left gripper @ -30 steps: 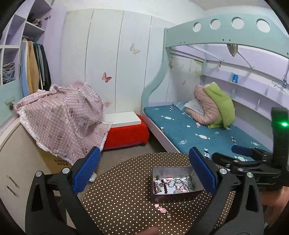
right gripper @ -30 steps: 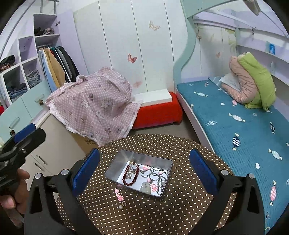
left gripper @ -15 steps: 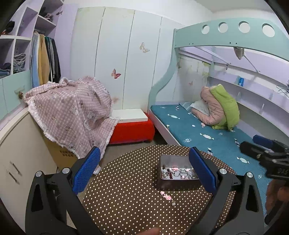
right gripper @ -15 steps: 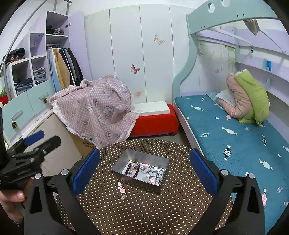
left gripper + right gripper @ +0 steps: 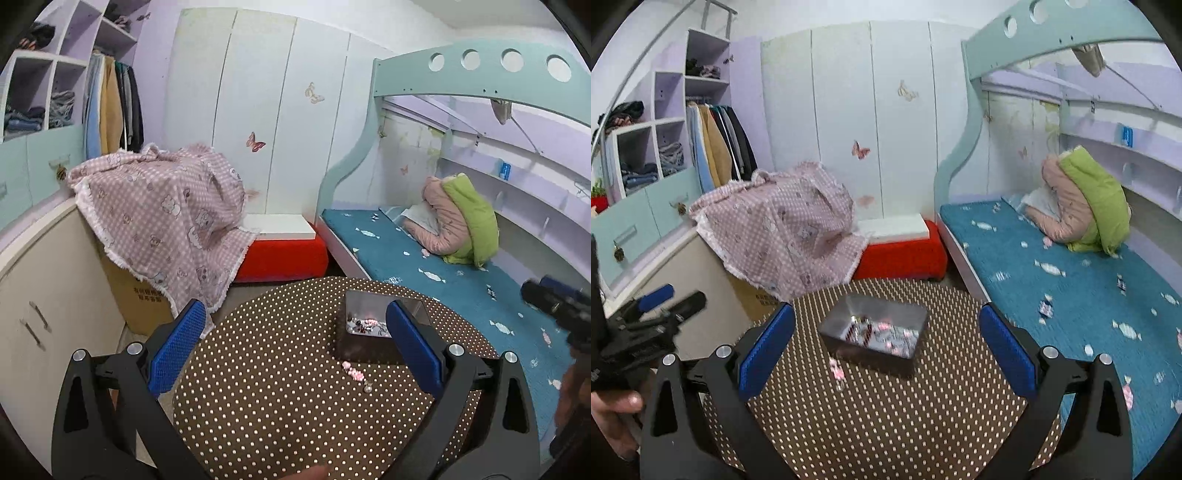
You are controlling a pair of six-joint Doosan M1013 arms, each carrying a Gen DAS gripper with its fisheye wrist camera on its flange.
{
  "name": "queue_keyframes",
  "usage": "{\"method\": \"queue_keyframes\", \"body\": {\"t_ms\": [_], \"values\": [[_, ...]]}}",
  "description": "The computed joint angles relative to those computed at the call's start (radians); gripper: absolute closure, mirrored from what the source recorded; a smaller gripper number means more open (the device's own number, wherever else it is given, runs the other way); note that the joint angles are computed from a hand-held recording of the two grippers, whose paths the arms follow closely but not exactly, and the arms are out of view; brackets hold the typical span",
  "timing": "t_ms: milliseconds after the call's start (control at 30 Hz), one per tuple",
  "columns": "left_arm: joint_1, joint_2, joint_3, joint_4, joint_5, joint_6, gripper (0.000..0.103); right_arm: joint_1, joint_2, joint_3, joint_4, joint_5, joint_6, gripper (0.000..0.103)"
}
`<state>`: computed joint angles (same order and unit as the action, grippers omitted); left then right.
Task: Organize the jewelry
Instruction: 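Move both tools back toward the pink charms beside the box, then grasp a pearl earring with the right tool while the left tool grasps the pink bunny charm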
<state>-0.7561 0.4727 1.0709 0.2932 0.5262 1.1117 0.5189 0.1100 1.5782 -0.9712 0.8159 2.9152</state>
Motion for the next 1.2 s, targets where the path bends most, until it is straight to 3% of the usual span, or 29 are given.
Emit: {"method": "queue_keyframes", "body": {"t_ms": [500, 833, 1000, 1133, 1200], "values": [[-0.005, 0.003, 0.048, 0.008, 0.025, 0.001, 0.005, -0.007, 0.069, -0.007, 0.175, 0.001, -0.084, 0.007], [0.003, 0.046, 0.019, -0.051, 0.116, 0.050, 0.005, -0.060, 0.165, -0.060, 0.460, -0.023, -0.328, 0.007], [0.010, 0.069, -0.001, -0.072, 0.147, 0.063, 0.005, -0.069, 0.200, -0.090, 0.510, -0.016, -0.405, 0.021], [0.014, 0.083, -0.015, -0.089, 0.163, 0.078, 0.005, -0.080, 0.220, -0.105, 0.556, -0.014, -0.457, 0.048], [0.014, 0.088, -0.022, -0.089, 0.170, 0.082, 0.005, -0.080, 0.225, -0.107, 0.549, -0.018, -0.470, 0.053]]}}
